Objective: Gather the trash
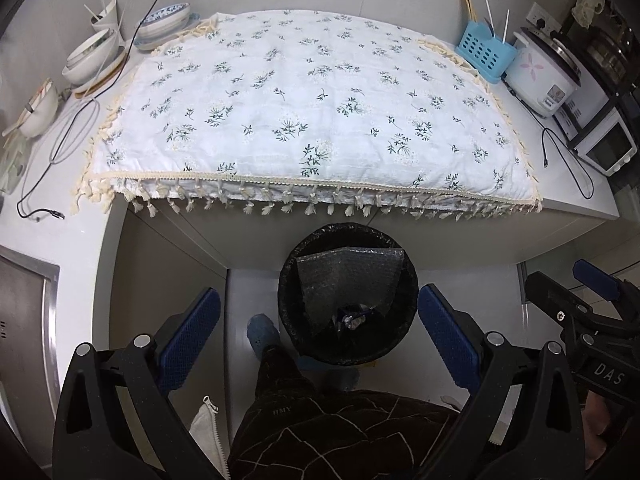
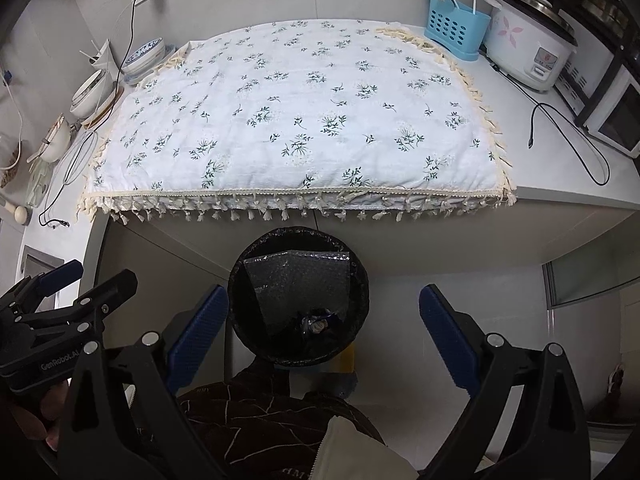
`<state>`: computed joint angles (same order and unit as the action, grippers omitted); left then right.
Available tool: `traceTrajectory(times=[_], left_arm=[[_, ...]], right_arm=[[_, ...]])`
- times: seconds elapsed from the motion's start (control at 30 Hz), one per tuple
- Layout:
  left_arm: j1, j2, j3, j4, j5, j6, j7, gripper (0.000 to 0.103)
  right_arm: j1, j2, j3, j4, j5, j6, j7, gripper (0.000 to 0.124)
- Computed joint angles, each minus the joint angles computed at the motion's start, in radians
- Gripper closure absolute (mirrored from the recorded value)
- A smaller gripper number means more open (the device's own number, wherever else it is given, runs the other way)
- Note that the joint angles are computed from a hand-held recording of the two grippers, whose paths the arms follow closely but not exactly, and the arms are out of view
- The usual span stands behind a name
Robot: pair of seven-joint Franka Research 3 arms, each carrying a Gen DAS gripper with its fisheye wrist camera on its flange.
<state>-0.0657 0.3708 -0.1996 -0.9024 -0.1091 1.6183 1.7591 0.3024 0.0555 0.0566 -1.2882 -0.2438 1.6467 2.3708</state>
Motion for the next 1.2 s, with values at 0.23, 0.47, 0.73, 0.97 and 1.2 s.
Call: traceTrajectory(times=[0.23,0.47,0.73,0.97,1.2], left_arm=[[0.001,0.015,0.000,0.022,-0.002,-0.015,-0.010,0.006],[0.007,0.010,-0.002,0.014,-0.010,-0.011,-0.004,0.006],[0.004,0.014,-0.001,0.025,-0.002,-0.014,0.005,0.006],[-0.005,-0.001,0.000,-0.001,0.014,0.004,0.023,0.006],[-0.007,-0.001,0.002,-0.002,0.022,0.002,0.019,0.006]], right_arm=[[0.001,-0.004,0.001,-0.005,-0.004,0.001,0.015,0.032],[0.000,-0.004,0.002,-0.005,-0.004,-0.001,0.007,0.032],[0.005,0.007,0.002,0.009,-0.002,-0.003,0.001,0.032],[0.008,0.014,-0.001,0.015,0.006,-0.003,-0.006,0.032],[0.006,0.010,-0.003,0.007,0.012,0.003,-0.002,0.032]])
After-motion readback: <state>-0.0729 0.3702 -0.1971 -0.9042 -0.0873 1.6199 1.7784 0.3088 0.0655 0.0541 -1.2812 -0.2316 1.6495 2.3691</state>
